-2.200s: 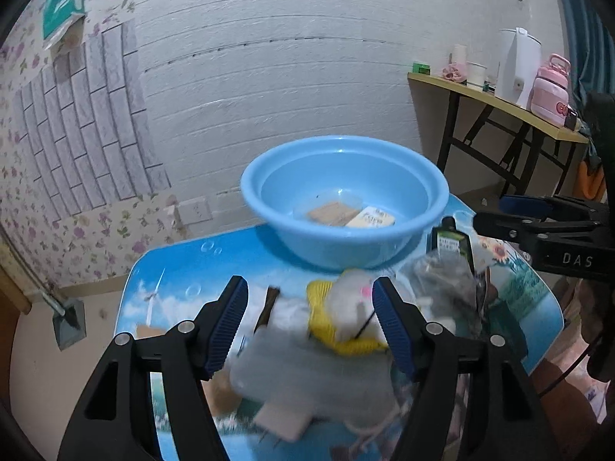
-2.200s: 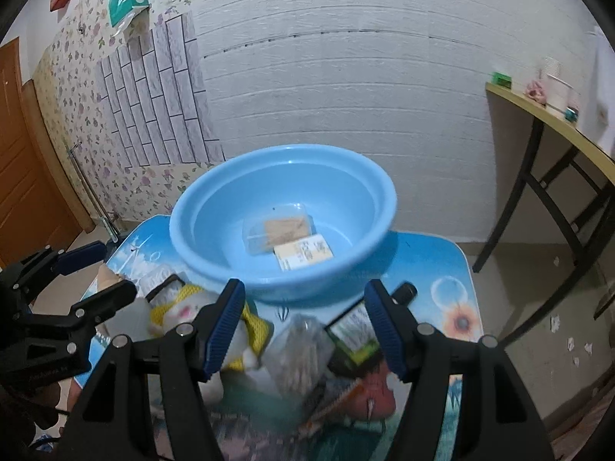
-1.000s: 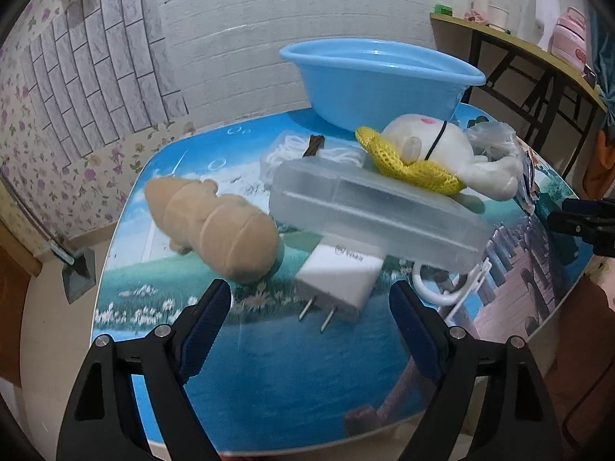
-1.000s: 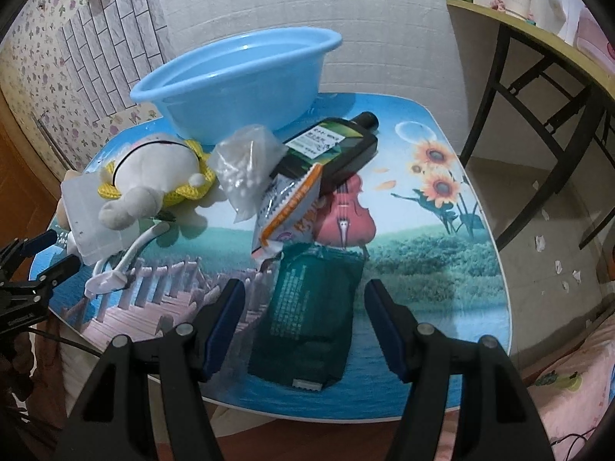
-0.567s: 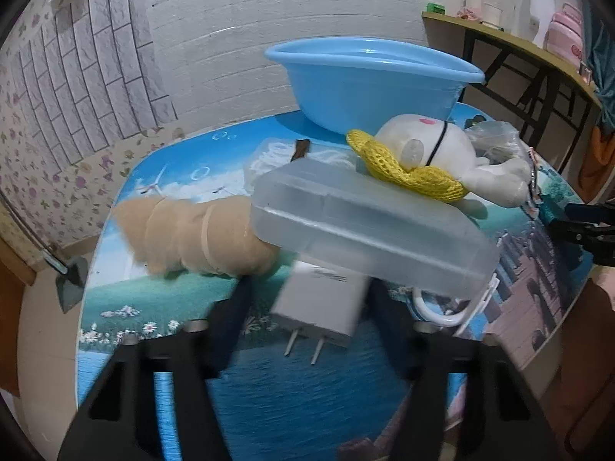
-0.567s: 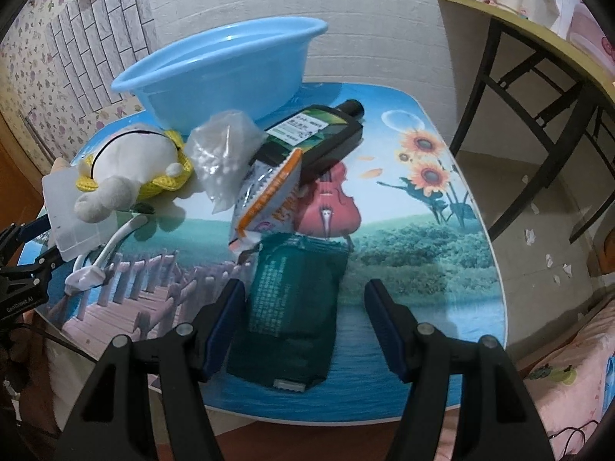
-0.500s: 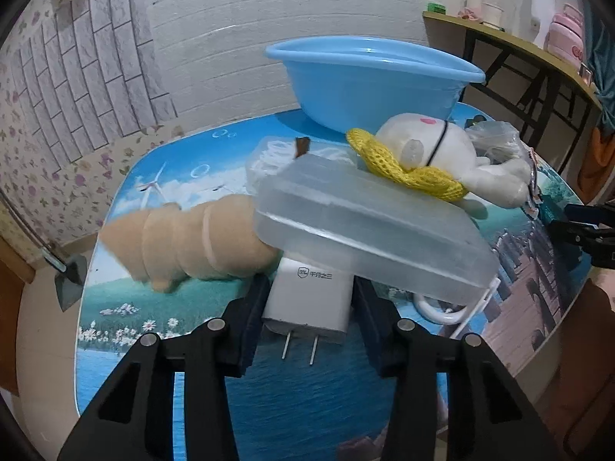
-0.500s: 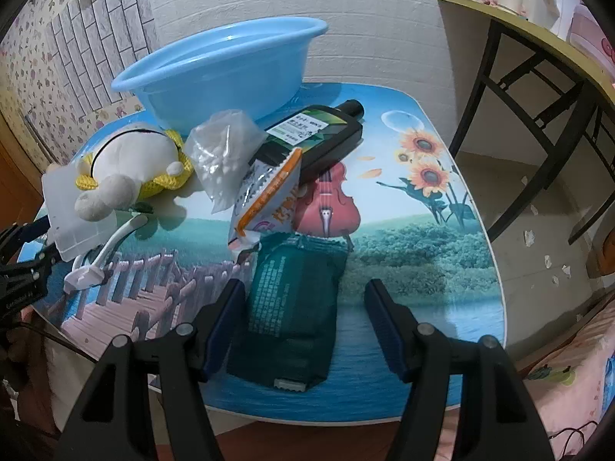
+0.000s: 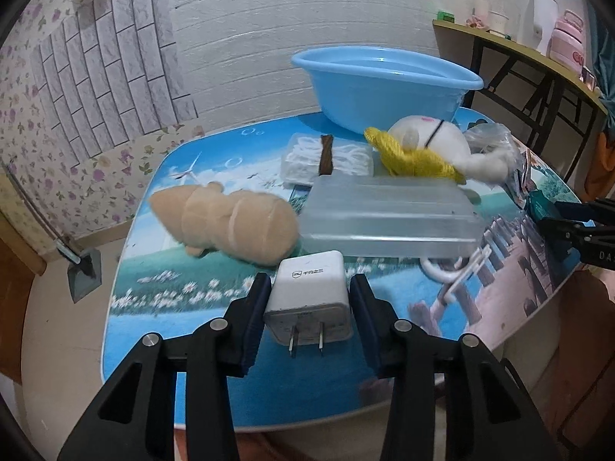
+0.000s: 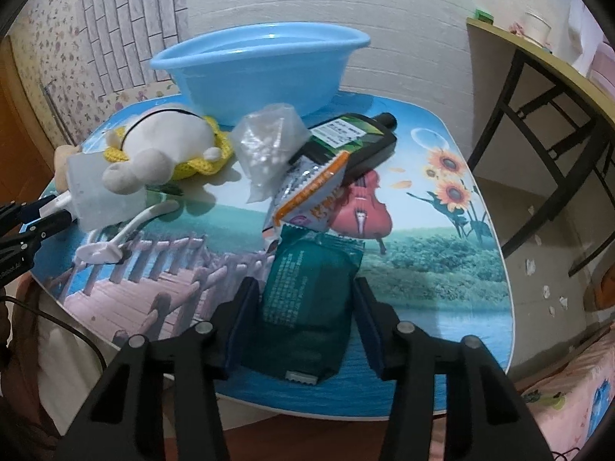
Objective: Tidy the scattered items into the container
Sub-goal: 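Lift the charger and green packet and carry both over the basin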
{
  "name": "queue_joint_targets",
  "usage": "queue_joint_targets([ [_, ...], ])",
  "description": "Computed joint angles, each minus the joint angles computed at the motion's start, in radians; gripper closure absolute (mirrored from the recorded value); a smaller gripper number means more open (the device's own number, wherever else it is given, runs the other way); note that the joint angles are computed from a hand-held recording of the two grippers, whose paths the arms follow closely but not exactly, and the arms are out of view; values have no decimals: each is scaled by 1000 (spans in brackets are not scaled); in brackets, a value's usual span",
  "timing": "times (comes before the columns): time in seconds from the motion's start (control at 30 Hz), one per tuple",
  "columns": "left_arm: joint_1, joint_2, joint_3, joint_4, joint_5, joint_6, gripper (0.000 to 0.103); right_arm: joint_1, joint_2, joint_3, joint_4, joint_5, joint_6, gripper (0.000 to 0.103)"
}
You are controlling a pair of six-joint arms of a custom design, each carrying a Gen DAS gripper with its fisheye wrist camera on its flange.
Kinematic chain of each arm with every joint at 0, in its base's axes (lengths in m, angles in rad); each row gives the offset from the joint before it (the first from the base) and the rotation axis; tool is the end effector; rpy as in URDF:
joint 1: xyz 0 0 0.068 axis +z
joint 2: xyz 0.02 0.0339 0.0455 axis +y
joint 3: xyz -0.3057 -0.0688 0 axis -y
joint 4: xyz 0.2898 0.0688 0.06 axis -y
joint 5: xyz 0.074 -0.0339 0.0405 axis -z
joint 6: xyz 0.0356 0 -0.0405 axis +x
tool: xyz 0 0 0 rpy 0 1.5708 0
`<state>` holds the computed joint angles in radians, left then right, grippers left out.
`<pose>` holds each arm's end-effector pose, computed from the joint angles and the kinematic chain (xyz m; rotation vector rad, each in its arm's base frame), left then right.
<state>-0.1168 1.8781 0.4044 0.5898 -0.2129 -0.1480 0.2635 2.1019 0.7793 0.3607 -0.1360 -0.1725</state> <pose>0.2683 -0.0239 0.0381 -0.1308 2.4292 0.1427 0.3528 0.1002 0.0213 -0.6005 2.4602 0.2084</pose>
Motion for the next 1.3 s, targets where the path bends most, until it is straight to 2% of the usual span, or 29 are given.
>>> queue_joint_targets([
  [0.3,-14,3,-46,5,2,-25,64,6,-33,-36,21,-32,-5,57],
  [0.73,9,42,-16,17,31,-21,65,16,-85,-64,28,-58,5,57],
  [0.97,-5,-50,-52,16,19,-38,65,6,-131,-82,26,-88,11,57],
  [1.3,-24,-225,-38,-89,-34,-72,65,15,-203,-85,5,-181,44,57],
])
